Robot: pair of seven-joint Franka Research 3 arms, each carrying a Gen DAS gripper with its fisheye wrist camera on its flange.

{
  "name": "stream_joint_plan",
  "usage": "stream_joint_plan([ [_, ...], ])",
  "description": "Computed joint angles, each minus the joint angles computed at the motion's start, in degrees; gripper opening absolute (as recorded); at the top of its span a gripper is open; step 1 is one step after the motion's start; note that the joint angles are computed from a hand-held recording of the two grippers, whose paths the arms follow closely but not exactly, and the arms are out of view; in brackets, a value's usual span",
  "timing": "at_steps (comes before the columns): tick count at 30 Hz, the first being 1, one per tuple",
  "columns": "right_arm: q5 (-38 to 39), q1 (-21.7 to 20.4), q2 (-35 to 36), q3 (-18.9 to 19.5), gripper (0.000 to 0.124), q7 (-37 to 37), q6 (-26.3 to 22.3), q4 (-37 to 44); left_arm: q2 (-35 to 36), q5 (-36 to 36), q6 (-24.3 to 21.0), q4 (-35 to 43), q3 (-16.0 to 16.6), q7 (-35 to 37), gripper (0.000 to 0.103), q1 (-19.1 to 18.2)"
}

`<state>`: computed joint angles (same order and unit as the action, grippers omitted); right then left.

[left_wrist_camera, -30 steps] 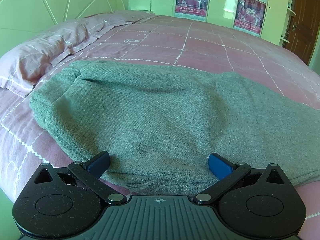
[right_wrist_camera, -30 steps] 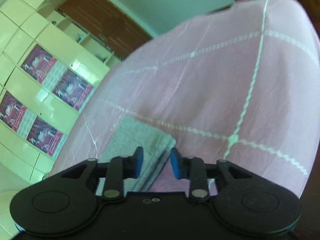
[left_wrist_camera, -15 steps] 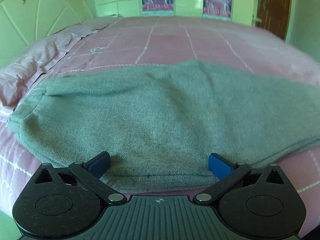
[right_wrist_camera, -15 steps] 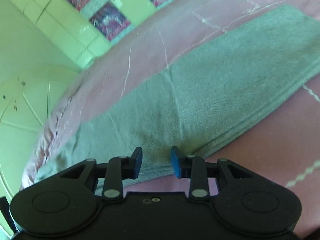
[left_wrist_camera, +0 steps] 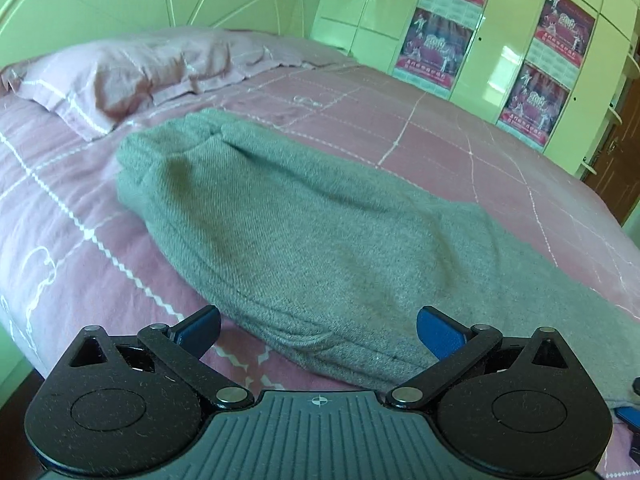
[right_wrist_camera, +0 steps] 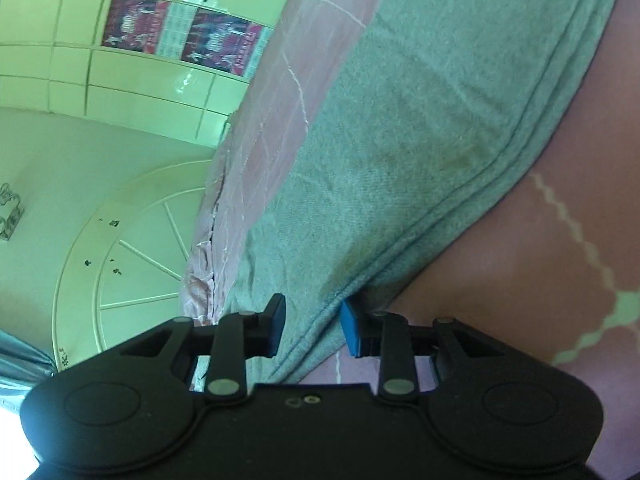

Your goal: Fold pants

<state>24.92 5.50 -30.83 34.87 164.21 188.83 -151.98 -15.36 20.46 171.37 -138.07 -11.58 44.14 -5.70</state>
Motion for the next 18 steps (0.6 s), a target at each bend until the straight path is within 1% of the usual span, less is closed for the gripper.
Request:
stream_joint_plan([
  [1,-0.7,-1.9,-0.1,1.5,0.012,-0.3,-1.3,1.0,0.5,-1.6,-0.1,0.2,1.2,1.5,0.103,-1.4],
  [2,-1.8,-4.6,-1.4,3.5,0.0,-0.2,-4.1,2.0,0.7,-2.4,-0.1,0.2,1.7,2.2,0.103,-1.8],
  [3,-3.6,-7.4,-3.1,5.8,0.0,0.3,-5.9,2.8,0.9,-3.4,-0.1,0.4,2.3,3.3,0.103,-2.5],
  [4,-4.9,-8.7,-4.3,7.0,0.0,0.9,-5.5,2.9,0.8,-4.2,0.0,0.3,2.7,4.1,0.103,-2.8],
  [5,-6.4,-9.3,-5.2,7.3,0.0,0.9,-7.5,3.4,0.8,-4.6,0.1,0.2,2.7,4.6,0.103,-2.8],
  [6,-7.6,-9.0,-5.5,6.7,0.0,0.8,-11.0,4.0,0.8,-4.7,0.3,0.2,2.6,4.8,0.103,-2.6],
  [7,-8.4,-7.0,-4.5,4.9,0.0,0.3,-15.4,4.6,0.7,-4.4,0.4,0.1,2.2,4.6,0.103,-2.2],
  [8,-8.5,-4.8,-3.3,2.9,0.0,-0.2,-17.0,4.6,0.4,-3.7,0.5,0.0,1.5,3.9,0.103,-1.4],
  [9,-8.6,-3.7,-3.1,1.9,0.0,0.1,-16.1,4.0,0.1,-2.9,1.1,-0.2,0.9,2.9,0.103,-0.5],
  [10,-9.2,-2.4,-3.3,0.5,0.001,-0.3,-16.6,4.3,-0.4,-2.2,2.4,-0.7,0.6,2.4,0.103,0.2],
  [11,-10.0,-0.4,-3.5,-1.5,0.011,-1.7,-17.0,4.7,-1.0,0.5,3.3,-0.8,-1.1,0.8,0.103,2.8],
  [12,-11.7,1.1,-3.9,-2.9,0.016,-3.7,-15.9,4.9,-1.7,5.0,3.4,-0.6,-4.4,-2.2,0.103,7.3],
  [13,-14.6,1.3,-3.9,-3.6,0.018,-6.3,-14.8,5.8,-2.3,9.2,3.4,0.0,-6.9,-5.3,0.103,11.4],
  [14,-17.1,1.6,-3.2,-4.5,0.018,-8.9,-14.6,7.3,-2.3,11.4,3.4,0.6,-7.6,-7.1,0.103,13.6],
  [16,-20.8,3.3,2.0,-8.1,0.023,-15.9,-13.5,12.4,-1.3,14.1,2.5,2.4,-7.3,-10.4,0.103,16.2],
  [17,-22.2,3.4,5.0,-9.2,0.025,-18.6,-13.5,15.2,-0.5,15.2,1.3,3.7,-6.8,-11.6,0.103,16.9],
  [18,-24.1,2.7,8.7,-9.5,0.025,-21.2,-13.8,18.9,0.2,16.4,0.3,4.8,-6.4,-13.1,0.103,17.4],
])
